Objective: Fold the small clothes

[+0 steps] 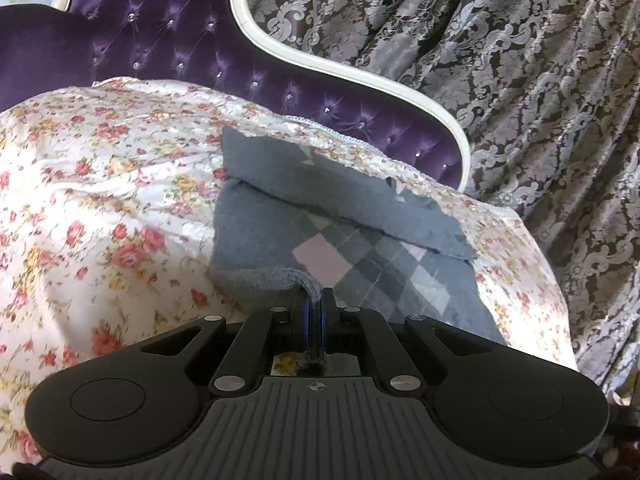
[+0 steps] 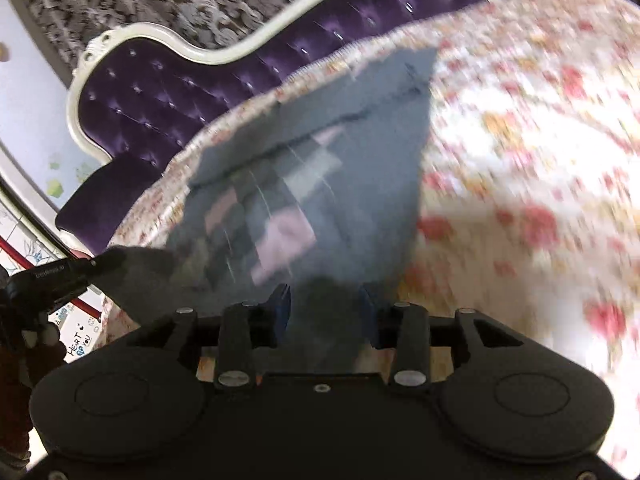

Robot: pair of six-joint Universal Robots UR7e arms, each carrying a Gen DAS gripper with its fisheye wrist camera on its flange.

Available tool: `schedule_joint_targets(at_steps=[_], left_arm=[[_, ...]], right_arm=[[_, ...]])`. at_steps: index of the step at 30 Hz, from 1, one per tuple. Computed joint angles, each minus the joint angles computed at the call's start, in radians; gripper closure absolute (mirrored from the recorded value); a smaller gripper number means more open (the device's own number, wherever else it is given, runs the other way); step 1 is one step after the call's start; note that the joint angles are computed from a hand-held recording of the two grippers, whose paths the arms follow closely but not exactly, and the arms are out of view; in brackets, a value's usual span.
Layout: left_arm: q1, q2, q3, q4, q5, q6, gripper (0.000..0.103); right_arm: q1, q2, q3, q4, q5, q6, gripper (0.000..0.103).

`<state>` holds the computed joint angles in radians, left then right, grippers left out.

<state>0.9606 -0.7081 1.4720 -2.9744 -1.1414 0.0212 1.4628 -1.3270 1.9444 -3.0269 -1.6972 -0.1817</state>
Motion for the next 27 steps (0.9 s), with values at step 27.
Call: schedule_joint_targets(at_steps=[27], left_arm=[[-0.001,0.005,-0.032,-0.023,-0.009,0.017,0.098]], right_arm=[[-0.013,0.048,-0.007,-0.176,0.158,0.001,0.091]])
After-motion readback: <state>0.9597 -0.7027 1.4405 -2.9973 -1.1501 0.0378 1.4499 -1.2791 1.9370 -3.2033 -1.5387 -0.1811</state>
